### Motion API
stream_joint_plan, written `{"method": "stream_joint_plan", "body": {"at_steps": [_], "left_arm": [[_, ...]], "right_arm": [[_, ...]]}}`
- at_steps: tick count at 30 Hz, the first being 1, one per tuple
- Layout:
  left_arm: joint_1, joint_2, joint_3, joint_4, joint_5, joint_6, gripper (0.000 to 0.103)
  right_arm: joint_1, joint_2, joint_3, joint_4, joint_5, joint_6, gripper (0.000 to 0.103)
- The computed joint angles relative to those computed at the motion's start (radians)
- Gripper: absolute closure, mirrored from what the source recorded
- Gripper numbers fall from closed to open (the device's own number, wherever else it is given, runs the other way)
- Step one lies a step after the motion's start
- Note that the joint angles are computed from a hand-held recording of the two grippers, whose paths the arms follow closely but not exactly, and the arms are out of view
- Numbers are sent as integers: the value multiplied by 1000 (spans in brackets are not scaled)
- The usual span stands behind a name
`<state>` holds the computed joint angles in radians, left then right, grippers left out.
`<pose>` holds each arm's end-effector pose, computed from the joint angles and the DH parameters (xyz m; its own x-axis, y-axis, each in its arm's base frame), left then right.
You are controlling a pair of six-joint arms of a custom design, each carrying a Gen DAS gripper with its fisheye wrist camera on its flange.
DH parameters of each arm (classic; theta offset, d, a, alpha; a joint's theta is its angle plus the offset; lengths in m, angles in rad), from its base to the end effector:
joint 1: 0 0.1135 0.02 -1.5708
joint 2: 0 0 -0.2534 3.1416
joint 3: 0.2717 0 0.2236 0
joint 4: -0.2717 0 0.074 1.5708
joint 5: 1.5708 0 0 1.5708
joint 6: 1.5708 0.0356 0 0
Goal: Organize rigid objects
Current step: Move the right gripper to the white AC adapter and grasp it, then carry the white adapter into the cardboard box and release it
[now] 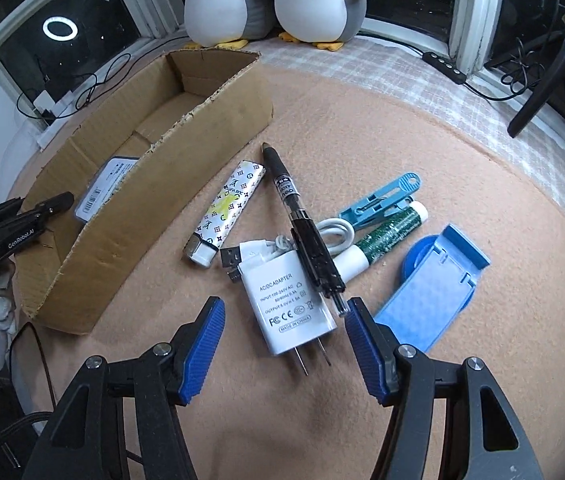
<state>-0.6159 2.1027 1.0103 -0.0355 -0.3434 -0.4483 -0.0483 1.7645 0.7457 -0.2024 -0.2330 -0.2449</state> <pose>0.2902 -0.1907 0.0712 -0.8493 0.1011 -0.5181 0.0644 0.9940 0.0884 0.2701 -0.0048 0.1082 -0.9027 -0.1925 -0.3849 -0.2586 0.9576 0.1274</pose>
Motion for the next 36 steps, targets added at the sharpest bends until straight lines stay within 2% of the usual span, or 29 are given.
{"method": "stream_joint_plan", "body": {"at_steps": [9, 18, 25, 31, 36], "left_arm": [[-1, 1, 1, 0, -1, -1, 79], [0, 1, 1, 1, -1, -2, 79], [-1, 1, 1, 0, -1, -1, 79], [-2, 1, 2, 0, -2, -3, 79], [-3, 3, 6, -5, -3, -3, 79]], "right_arm": [[42, 47, 27, 10, 56, 12, 59], [33, 27, 8, 1, 56, 12, 65], [21, -39, -78, 34, 55, 43, 67], [48, -103, -162, 92, 107, 117, 67], [94, -176, -178, 63, 111, 173, 67]]}}
